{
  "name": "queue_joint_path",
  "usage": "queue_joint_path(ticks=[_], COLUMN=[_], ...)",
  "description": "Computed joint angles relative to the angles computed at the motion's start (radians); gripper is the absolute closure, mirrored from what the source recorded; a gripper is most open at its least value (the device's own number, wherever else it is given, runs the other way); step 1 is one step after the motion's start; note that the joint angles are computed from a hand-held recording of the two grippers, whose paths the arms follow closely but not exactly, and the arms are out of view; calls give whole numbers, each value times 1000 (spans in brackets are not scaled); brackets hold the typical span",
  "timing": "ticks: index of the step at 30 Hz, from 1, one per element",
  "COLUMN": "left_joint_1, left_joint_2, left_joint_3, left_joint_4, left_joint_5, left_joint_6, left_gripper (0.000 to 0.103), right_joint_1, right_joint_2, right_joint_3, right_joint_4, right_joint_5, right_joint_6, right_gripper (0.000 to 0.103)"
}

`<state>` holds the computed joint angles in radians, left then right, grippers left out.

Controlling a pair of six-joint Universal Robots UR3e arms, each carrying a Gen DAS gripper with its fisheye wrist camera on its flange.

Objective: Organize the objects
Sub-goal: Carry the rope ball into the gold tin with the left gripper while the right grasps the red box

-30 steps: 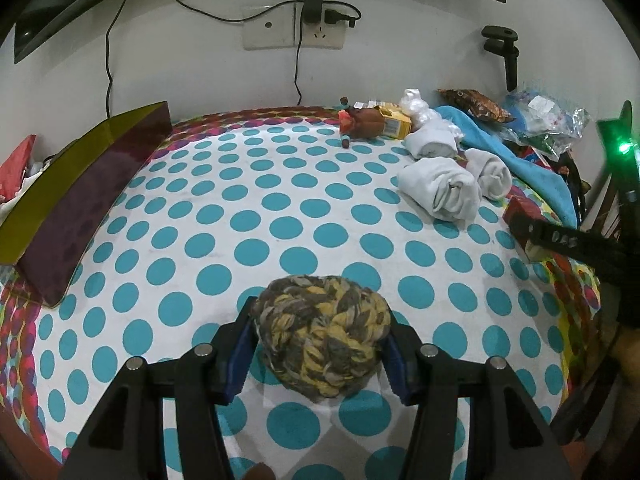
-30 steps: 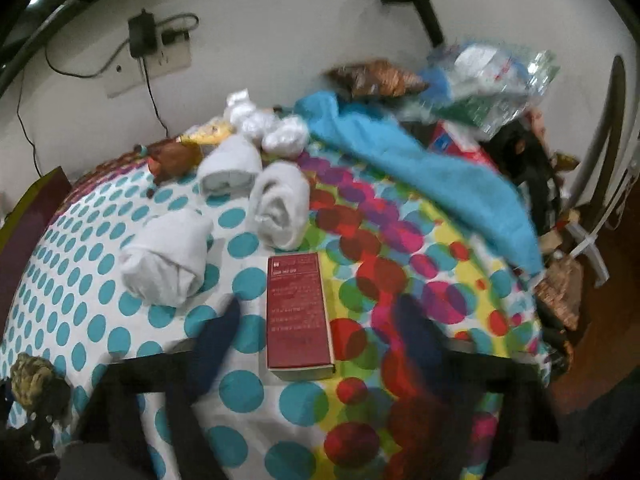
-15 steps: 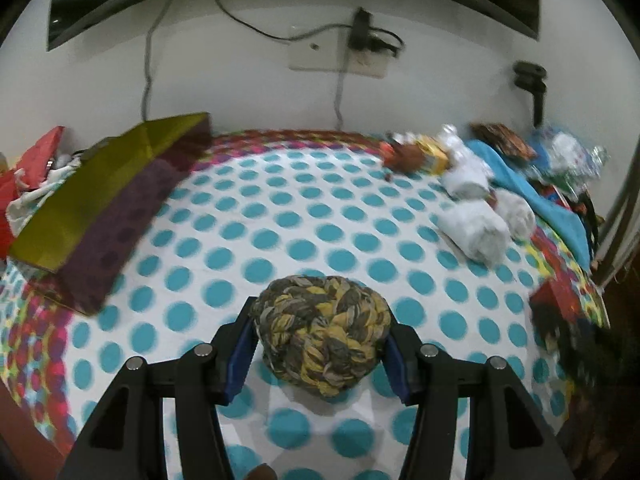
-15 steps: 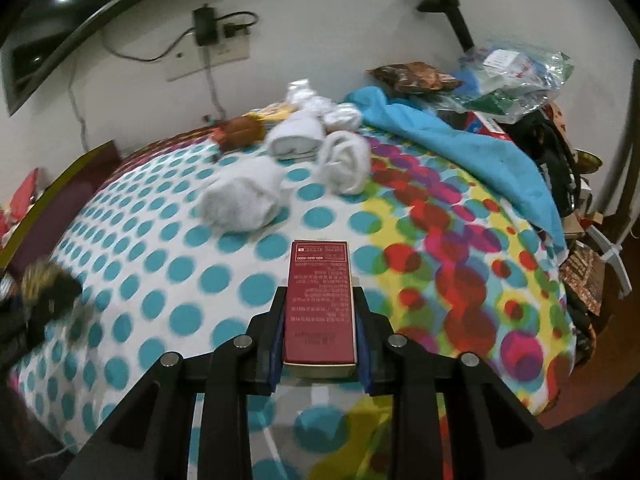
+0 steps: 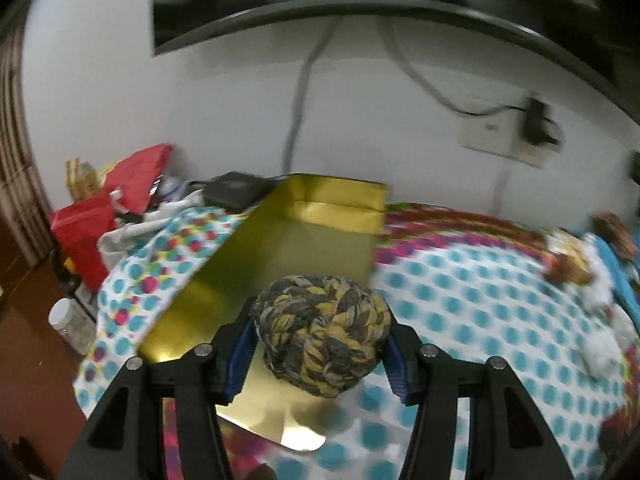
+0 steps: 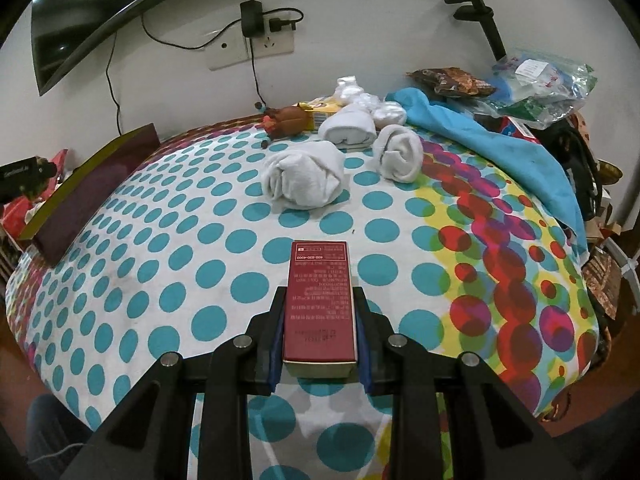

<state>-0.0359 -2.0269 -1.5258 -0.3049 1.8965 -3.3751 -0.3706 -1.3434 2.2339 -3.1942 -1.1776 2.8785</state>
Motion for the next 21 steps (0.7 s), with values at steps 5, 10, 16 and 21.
queue_joint_path(ticks=[5,10,16,21], left_joint_1=[91,129,139,138], left_joint_2=[-45,-80,-122,-130], left_joint_3=[23,1,18,15], left_joint_4=[-55,-36,-31,-7], left_joint_5=[-5,-45,-64,-67], left_joint_6=[34,32,19,42], left_gripper=[47,47,47,42], right_joint_1=[36,88,144,204], right_joint_2=[8,13,23,36], right_joint_3=[-21,-58,-103,-150], right_joint_4=[4,16,41,65], right_joint_5=[-24,-62,-105,-142], right_joint_6=[0,6,8,13], right_gripper=[76,76,76,76])
